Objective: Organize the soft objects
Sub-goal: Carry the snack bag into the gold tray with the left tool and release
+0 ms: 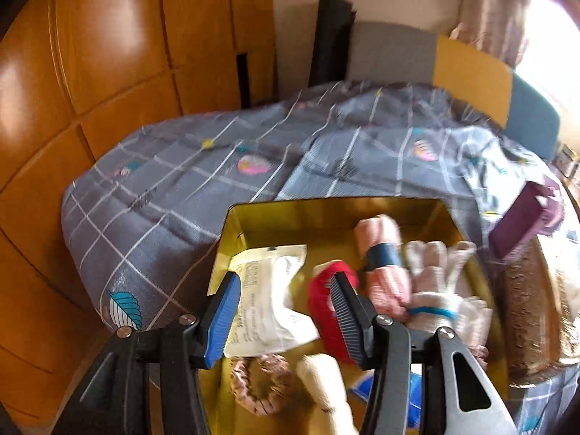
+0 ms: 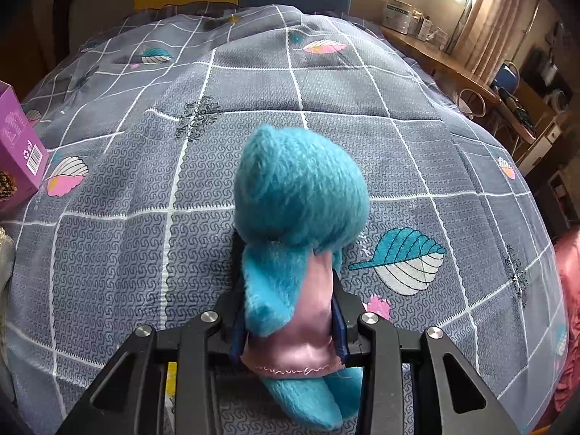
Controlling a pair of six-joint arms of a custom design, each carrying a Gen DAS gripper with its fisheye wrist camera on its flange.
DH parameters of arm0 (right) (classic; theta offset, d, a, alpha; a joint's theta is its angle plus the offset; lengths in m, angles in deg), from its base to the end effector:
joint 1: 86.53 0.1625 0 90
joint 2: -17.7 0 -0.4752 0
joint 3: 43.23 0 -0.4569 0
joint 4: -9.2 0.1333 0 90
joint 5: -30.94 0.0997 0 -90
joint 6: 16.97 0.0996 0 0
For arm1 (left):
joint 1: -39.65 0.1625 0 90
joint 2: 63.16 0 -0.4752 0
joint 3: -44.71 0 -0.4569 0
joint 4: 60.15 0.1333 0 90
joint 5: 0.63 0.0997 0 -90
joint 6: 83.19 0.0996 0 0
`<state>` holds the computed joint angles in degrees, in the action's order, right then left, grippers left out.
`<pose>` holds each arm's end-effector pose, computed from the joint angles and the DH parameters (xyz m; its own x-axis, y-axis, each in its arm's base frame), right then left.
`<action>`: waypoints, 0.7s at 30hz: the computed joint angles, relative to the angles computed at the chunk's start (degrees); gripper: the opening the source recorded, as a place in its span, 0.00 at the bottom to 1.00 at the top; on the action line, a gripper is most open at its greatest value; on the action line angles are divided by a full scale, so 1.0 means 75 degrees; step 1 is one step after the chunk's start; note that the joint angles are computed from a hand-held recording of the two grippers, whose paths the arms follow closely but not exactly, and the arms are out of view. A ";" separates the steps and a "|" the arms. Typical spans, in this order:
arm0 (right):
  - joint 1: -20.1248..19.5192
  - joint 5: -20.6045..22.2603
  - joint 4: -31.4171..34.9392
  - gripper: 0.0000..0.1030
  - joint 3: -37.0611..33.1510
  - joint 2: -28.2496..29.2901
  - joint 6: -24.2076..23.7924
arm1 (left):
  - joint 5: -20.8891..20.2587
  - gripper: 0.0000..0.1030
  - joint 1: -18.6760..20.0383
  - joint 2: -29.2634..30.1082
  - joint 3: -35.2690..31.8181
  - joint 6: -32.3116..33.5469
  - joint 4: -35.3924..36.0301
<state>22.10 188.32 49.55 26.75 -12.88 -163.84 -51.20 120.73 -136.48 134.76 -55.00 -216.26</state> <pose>0.2535 -0.6225 0.0588 -0.5210 0.5371 0.6634 -0.0354 0.7630 -0.6455 0.0861 -0.7193 0.5118 -0.6907 -0.0104 -0.7230 0.4848 0.7353 -0.4737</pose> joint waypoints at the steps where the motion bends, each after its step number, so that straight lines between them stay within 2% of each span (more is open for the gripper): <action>1: 0.0004 0.0005 0.0005 0.36 0.0004 -0.0002 0.0035 | -0.0062 0.51 -0.0059 -0.0107 0.0152 0.0092 -0.0063; 8: 0.0012 0.0044 -0.0033 0.36 0.0030 -0.0005 0.0201 | -0.0384 0.51 -0.0397 -0.0690 0.1026 0.0612 -0.0506; 16: -0.0055 -0.0048 0.0171 0.36 -0.0078 -0.0002 0.0599 | -0.0751 0.51 -0.0646 -0.1173 0.1641 0.0797 -0.0282; 21: -0.0065 -0.0032 -0.0123 0.36 0.0035 -0.0077 0.0444 | -0.0948 0.51 -0.0754 -0.1348 0.1889 0.0935 -0.0250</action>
<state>21.61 188.07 48.62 27.01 -13.46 -160.51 -58.31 115.08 -146.59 148.92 -47.99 -218.14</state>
